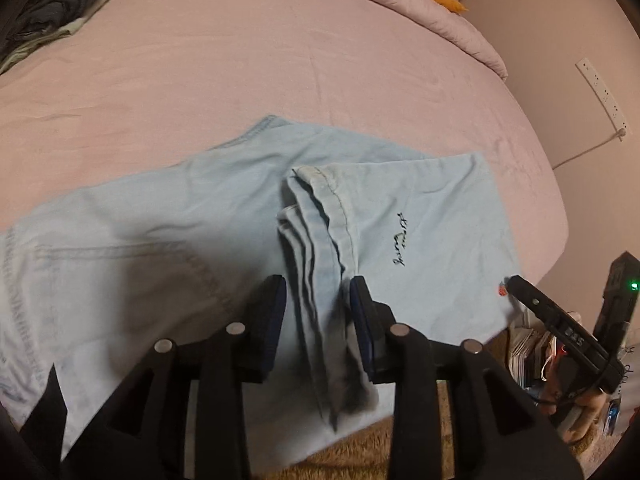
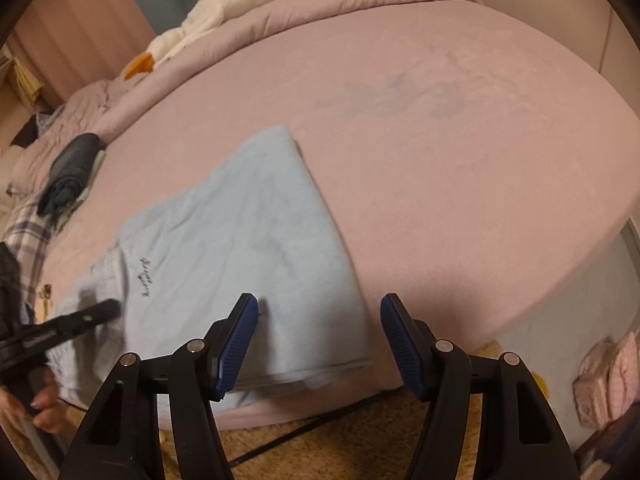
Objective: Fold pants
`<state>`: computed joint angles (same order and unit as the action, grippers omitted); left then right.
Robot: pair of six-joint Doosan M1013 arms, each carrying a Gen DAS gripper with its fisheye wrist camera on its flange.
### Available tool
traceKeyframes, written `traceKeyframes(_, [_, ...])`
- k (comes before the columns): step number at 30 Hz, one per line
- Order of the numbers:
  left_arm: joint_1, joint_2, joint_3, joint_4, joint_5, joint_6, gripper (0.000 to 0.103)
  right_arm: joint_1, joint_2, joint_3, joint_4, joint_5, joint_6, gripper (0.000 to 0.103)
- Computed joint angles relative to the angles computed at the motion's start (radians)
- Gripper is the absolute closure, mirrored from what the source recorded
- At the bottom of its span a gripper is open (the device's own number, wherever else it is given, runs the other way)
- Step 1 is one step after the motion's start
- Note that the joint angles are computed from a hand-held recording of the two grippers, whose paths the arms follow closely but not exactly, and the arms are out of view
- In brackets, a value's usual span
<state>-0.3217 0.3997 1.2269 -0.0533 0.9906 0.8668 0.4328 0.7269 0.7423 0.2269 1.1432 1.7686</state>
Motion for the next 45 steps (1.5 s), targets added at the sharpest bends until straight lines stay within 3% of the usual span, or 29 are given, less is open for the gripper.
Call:
traceKeyframes(4, [0.002, 0.001, -0.009, -0.052, -0.060, 0.048, 0.064, -0.002, -0.006, 0.003, 0.009, -0.004, 0.001, 0.037])
traceKeyframes(9, [-0.022, 0.044, -0.048, 0.003, 0.037, 0.054, 0.065, 0.006, -0.009, 0.009, -0.020, -0.002, -0.007, 0.037])
traceKeyframes(11, [-0.028, 0.041, -0.034, 0.039, 0.028, 0.032, 0.069, 0.007, -0.007, 0.009, -0.022, 0.003, -0.004, 0.037])
traceKeyframes(13, [-0.038, 0.047, -0.044, 0.100, 0.071, -0.001, 0.076, 0.008, -0.002, 0.004, -0.027, 0.017, -0.003, 0.037])
traceKeyframes(23, [-0.013, 0.021, -0.008, 0.020, 0.038, 0.007, 0.077, -0.010, -0.016, 0.029, 0.001, 0.007, 0.021, 0.037])
traceKeyframes(26, [0.012, 0.028, -0.013, -0.112, 0.005, 0.072, 0.058, -0.033, -0.045, 0.078, 0.080, -0.028, 0.028, 0.037])
traceKeyframes(28, [0.023, 0.037, -0.019, -0.188, -0.013, 0.108, 0.056, -0.053, -0.058, 0.108, 0.163, -0.039, 0.029, 0.037])
traceKeyframes(31, [0.021, 0.055, -0.036, -0.189, -0.015, 0.109, 0.060, -0.060, -0.073, 0.136, 0.193, -0.055, 0.020, 0.038])
traceKeyframes(33, [0.018, 0.068, -0.054, -0.177, -0.007, 0.119, 0.088, -0.056, -0.076, 0.142, 0.195, -0.052, 0.009, 0.039])
traceKeyframes(36, [0.015, 0.077, -0.068, -0.189, -0.008, 0.123, 0.089, -0.047, -0.076, 0.143, 0.209, -0.046, -0.034, 0.040])
traceKeyframes(45, [0.011, 0.086, -0.097, -0.217, -0.021, 0.166, 0.089, -0.015, -0.077, 0.131, 0.065, -0.018, -0.059, 0.040])
